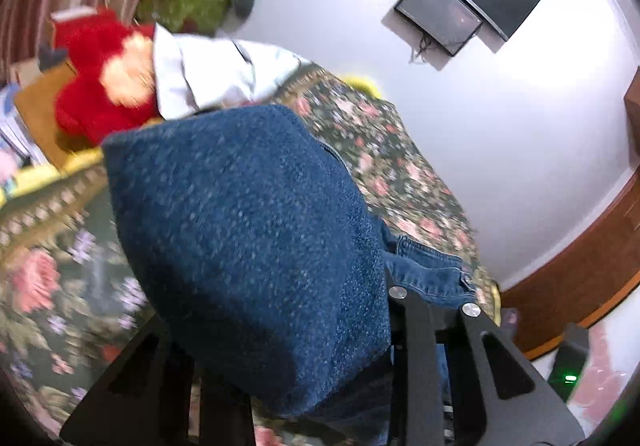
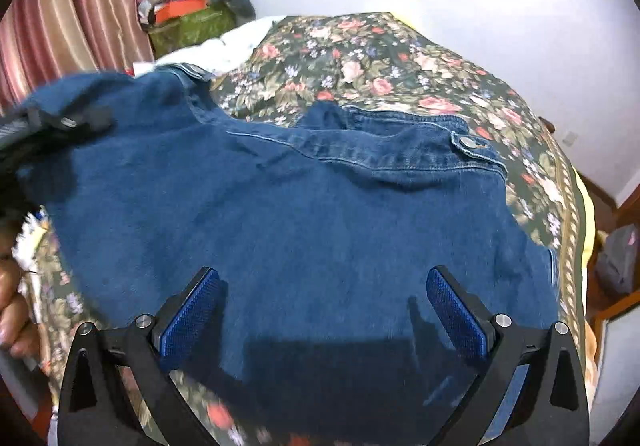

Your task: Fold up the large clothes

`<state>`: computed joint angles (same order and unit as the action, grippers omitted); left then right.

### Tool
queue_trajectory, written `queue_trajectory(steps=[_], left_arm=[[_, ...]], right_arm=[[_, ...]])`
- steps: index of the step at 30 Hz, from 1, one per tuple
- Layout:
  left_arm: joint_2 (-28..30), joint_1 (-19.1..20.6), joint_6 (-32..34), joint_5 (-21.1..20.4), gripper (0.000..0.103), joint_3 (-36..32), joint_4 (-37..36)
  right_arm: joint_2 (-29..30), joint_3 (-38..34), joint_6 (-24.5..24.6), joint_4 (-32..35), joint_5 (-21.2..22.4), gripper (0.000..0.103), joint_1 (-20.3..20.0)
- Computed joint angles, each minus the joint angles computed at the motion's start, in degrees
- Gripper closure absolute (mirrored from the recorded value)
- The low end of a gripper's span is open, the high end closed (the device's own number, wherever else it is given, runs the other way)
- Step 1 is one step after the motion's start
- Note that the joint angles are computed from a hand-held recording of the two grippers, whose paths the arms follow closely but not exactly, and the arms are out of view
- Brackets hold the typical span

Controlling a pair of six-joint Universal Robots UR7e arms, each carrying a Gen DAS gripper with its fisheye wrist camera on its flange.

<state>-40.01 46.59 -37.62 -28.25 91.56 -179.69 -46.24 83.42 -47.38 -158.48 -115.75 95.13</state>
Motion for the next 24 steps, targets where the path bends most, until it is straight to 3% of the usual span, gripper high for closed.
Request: queue_trajectory(steps=[6,8,11,16,24], left_arm=[[0.6,0.7,-3.3,3.6,0.074,-0.7,9.9],[1.1,0.6,-2.1,4.1,0.074,-0.6,8.9],[1.6,0.0,0.8,4.1,0.074,-1.2,6.9],[6.6,-1.6,13.1,4.3,0.074,-8.9,2.9],[24.7,-5.6,38.0,0.0,0.076,-35.1,2.4]], right_arm=[[4.2,-2.8,4.1,10.6,-2.0,0.0,-0.4],[4.0,-2.6,2.1,10.5,-2.3,0.0,-0.1],[1.5,-3.4,3.9,16.1,0.4,0.0,-0.8],[-6.2,-1.4,5.3,14.0,5.6,0.0,-3.5],[-16.5,-0.4,9.2,6.7,8.7,0.0,-8.3]])
